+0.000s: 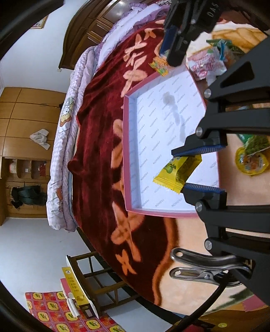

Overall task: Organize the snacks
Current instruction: 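Lift and carry both held packets over the pink tray with both tools, then lower both packets into the pink tray and open both tools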

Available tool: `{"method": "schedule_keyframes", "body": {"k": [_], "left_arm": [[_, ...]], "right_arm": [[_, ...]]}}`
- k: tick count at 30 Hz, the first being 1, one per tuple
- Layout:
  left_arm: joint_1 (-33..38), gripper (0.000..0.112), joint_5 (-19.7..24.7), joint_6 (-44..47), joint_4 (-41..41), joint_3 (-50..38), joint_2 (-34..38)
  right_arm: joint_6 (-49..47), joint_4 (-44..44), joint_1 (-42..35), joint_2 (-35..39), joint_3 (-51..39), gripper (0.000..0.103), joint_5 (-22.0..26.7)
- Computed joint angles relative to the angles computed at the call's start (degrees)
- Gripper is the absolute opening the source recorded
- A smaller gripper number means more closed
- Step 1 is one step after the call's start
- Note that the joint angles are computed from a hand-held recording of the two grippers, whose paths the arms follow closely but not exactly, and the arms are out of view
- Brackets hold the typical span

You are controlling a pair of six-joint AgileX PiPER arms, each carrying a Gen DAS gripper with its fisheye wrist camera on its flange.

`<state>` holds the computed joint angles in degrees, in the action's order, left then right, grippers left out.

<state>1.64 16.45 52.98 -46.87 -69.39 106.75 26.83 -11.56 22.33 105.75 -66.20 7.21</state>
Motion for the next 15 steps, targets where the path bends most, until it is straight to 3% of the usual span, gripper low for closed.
{"method": "schedule_keyframes", "body": {"k": [9,15], "left_arm": [[-0.8,0.026,1.3,-9.8,9.7,-5.6,5.9],[-1.3,0.027,1.6,-11.6,11.7,-7.4,8.1]], "right_arm": [[-11.3,11.9,-2.4,4.6,-4.0,0.039,1.9],[-16.8,17.8,-3.7,6.9,-5.4,0.039,2.6]]}}
